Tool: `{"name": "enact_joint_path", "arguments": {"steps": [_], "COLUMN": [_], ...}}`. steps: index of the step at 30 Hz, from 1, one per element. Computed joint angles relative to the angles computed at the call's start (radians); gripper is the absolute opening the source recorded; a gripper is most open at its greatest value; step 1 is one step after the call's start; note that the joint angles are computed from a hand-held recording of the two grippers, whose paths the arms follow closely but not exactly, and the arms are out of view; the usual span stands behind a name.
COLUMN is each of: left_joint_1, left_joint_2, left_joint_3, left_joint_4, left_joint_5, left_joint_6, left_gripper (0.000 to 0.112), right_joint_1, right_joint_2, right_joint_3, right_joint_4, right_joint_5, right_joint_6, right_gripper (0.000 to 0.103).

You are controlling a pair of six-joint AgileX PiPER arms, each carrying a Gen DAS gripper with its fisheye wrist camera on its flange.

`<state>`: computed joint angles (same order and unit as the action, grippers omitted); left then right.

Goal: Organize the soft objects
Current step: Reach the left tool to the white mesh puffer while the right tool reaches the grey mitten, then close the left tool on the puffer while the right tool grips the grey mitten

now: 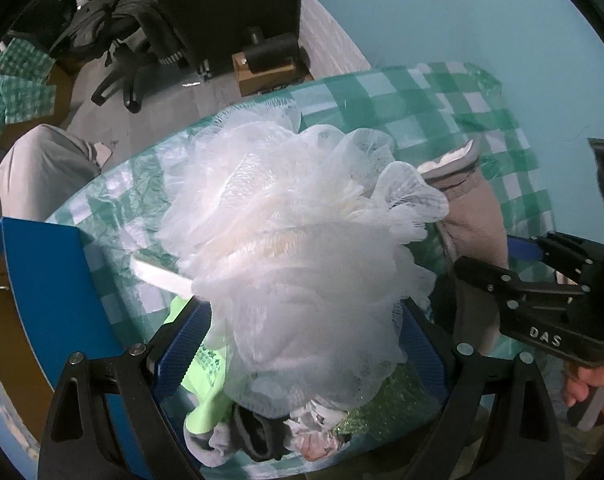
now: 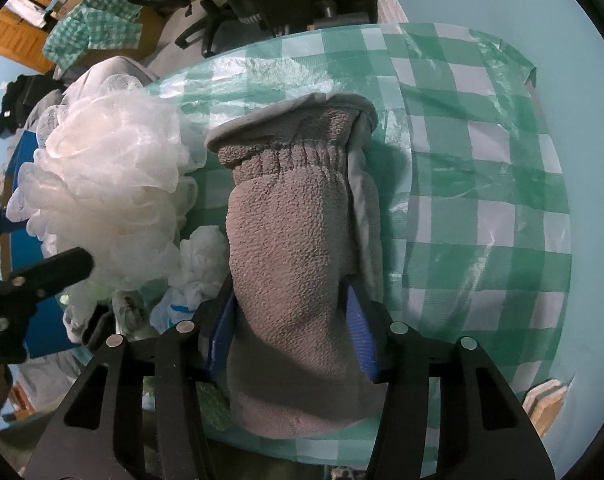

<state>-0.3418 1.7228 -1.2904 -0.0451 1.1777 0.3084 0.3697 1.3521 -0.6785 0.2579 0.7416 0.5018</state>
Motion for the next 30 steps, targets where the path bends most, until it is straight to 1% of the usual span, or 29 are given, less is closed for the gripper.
{"name": "enact_joint_path", "arguments": {"steps": [2,5,10,11,12,13,20,21,22,23,24,25,27,28,30], "left_joint_1": [-0.009,-0.018,-0.016,-0.019,-0.023,-0.025,-0.010,-0.002,0.005,0.010,0.014,0.020,0.032,0.041,0.050], "left_joint_2": [0.027,0.060,0.117,0.129,0.137,0.144,0.191,0.186,0.177,0.170,0.161,0.149,0.121,0.106,0.078], "left_joint_3": [-0.008,-0.020,-0.054,-0.059,-0.060,-0.060,-0.053,-0.047,-0.041,-0.037,-0.033,-0.027,-0.009,0.001,0.018], "left_joint_4": [0.008,0.030,0.034,0.036,0.036,0.035,0.015,0.001,-0.010,-0.013,-0.019,-0.028,-0.039,-0.042,-0.054], "left_joint_5": [0.002,-0.004,0.004,0.003,0.000,-0.004,-0.017,-0.023,-0.029,-0.029,-0.025,-0.023,-0.026,-0.026,-0.027], "left_joint_6": [-0.011,-0.031,-0.048,-0.054,-0.061,-0.063,-0.078,-0.072,-0.067,-0.065,-0.062,-0.054,-0.036,-0.024,-0.007], "left_gripper": [0.093,0.093,0.099,0.100,0.100,0.102,0.102,0.099,0.093,0.089,0.083,0.077,0.069,0.064,0.058], "right_joint_1": [0.001,0.011,0.003,0.011,0.010,0.011,0.027,0.033,0.041,0.053,0.062,0.078,0.091,0.087,0.080], "right_joint_2": [0.004,0.017,0.039,0.079,0.085,0.094,0.130,0.133,0.130,0.136,0.143,0.141,0.136,0.122,0.092], "right_joint_3": [-0.001,-0.007,-0.012,-0.044,-0.046,-0.050,-0.064,-0.068,-0.066,-0.075,-0.086,-0.091,-0.099,-0.090,-0.075], "right_joint_4": [0.006,0.011,0.031,0.032,0.034,0.035,0.011,0.000,-0.014,-0.045,-0.072,-0.102,-0.122,-0.123,-0.131], "right_joint_5": [-0.001,-0.008,-0.013,-0.019,-0.020,-0.021,-0.024,-0.021,-0.020,-0.013,-0.001,0.010,0.017,0.016,0.017], "right_joint_6": [-0.001,0.014,-0.005,0.001,-0.001,-0.001,0.015,0.024,0.041,0.068,0.088,0.118,0.149,0.153,0.160], "right_gripper": [0.052,0.057,0.064,0.066,0.067,0.067,0.068,0.067,0.065,0.057,0.048,0.043,0.028,0.026,0.022]}}
